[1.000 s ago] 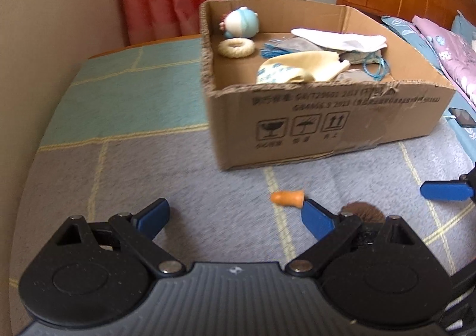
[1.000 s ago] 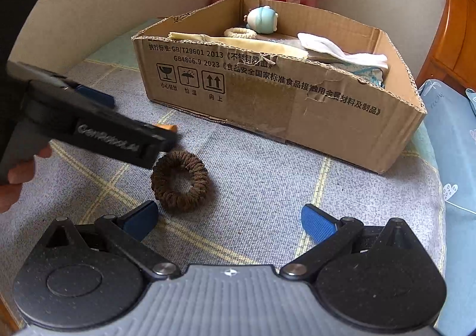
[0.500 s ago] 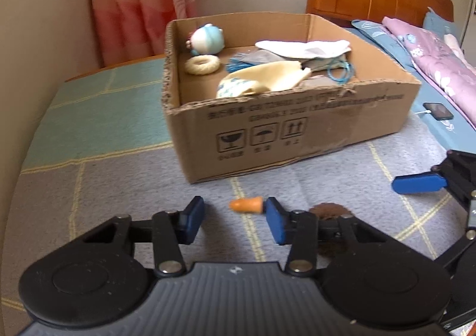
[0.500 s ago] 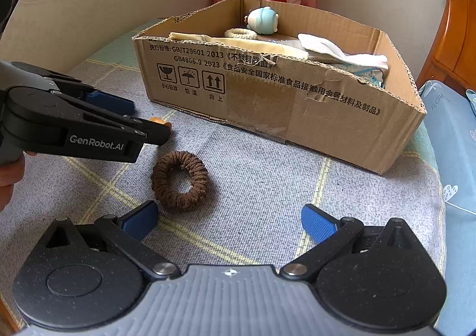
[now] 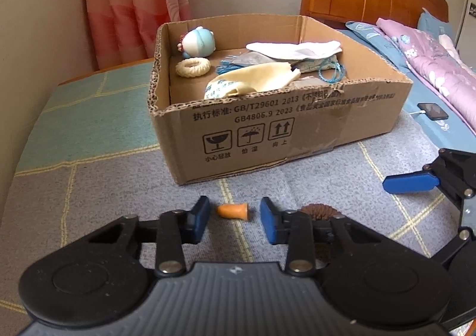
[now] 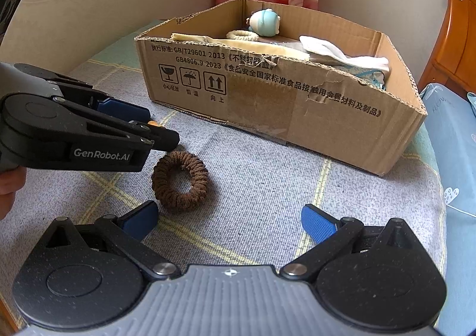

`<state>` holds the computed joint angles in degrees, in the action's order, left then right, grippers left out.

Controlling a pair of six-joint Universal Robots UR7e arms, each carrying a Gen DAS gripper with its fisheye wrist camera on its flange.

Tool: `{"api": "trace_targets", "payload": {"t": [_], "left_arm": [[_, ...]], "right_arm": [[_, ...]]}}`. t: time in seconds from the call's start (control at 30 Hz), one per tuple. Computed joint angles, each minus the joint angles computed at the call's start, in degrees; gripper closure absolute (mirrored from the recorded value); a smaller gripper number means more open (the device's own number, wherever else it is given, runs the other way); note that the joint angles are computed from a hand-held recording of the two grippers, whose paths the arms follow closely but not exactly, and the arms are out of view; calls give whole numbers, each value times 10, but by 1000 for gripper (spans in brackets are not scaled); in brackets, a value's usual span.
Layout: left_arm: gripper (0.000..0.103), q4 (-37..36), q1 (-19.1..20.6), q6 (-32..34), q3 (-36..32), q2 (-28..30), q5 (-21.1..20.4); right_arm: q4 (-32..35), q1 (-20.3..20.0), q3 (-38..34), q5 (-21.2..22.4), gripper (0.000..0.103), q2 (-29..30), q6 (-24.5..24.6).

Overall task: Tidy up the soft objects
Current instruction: 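Grasp the orange earplug with the left tool while the right tool grasps the brown scrunchie, then carry the earplug and brown scrunchie into the box and open both tools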

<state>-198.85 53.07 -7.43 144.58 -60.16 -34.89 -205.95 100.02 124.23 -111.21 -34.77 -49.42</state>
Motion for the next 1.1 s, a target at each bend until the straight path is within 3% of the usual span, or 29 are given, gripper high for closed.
{"api": "trace_targets", "payload": {"t": [0.07,0.5,0.8,0.87,1.1], "left_arm": [[83,5,-1,-8,1,-4,-3],[83,45,-10,-79,29,-50,27],[83,37,-11,-75,36,-57,24],[83,37,-12,-71,38,-59,23],[83,48,-15,-58,43,-71,17]], "right_arm": [[0,0,-1,0,0,1,0],[21,1,-1,30,2,3,-28],[37,24,-17,32,36,15,-33],[38,27,-18,29,50,15,-30],[48,34,-23,11,62,13,-16]]}}
